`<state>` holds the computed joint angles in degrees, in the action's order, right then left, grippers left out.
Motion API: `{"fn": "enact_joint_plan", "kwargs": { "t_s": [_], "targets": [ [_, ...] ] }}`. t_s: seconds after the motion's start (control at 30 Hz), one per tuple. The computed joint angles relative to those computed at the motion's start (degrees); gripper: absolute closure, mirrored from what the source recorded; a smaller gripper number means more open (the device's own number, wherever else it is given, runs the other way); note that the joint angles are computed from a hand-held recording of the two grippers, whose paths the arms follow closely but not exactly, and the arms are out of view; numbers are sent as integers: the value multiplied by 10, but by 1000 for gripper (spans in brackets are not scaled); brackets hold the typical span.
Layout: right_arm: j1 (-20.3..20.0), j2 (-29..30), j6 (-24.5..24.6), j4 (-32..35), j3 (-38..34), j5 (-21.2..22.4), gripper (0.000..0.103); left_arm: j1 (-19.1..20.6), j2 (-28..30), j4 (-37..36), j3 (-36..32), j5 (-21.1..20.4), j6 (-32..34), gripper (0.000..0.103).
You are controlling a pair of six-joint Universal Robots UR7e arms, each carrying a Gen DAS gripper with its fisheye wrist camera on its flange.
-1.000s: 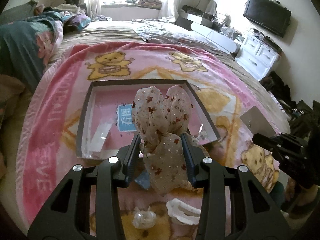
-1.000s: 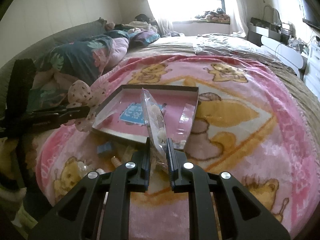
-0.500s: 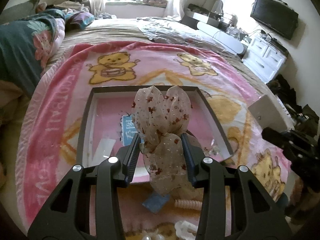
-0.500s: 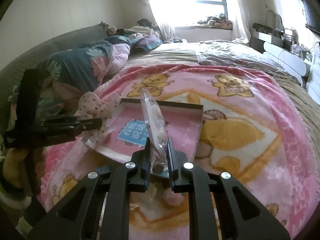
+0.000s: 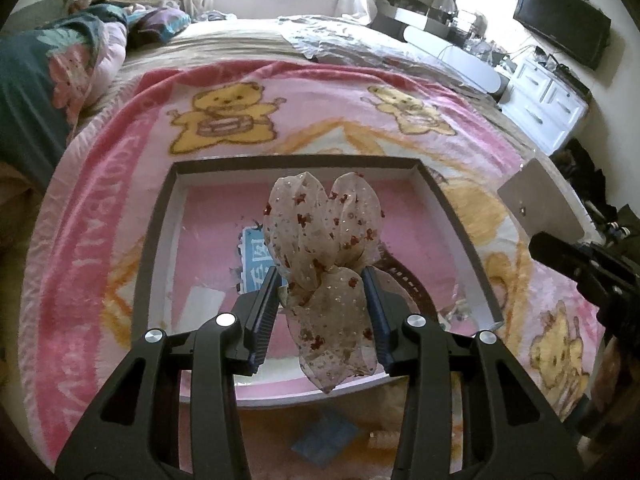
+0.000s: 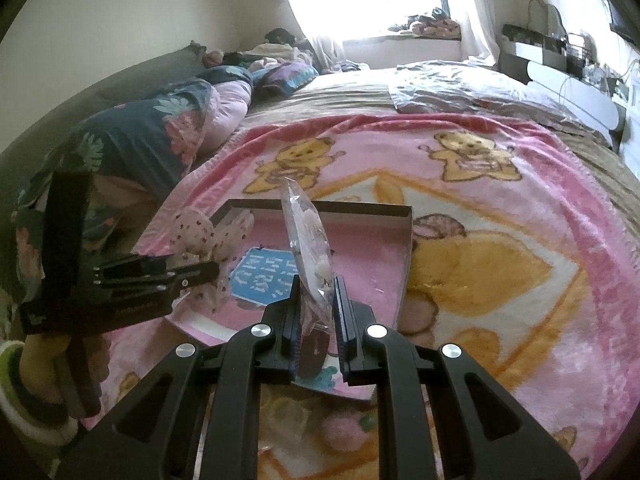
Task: Organize jewelry
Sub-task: 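Lift and carry the bow and earring packet over the tray with both tools, then open the left tool to drop the polka-dot bow into the tray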
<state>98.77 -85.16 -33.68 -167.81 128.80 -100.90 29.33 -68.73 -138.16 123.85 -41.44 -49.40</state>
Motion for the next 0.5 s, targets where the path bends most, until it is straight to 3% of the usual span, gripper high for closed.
{"fn": "enact_joint_plan", "kwargs": {
  "t_s": [0.5],
  "targets": [
    [-17,69,2,-34,-10,-42,89,16,10,9,-1,-2,-4,69]
  ]
}}
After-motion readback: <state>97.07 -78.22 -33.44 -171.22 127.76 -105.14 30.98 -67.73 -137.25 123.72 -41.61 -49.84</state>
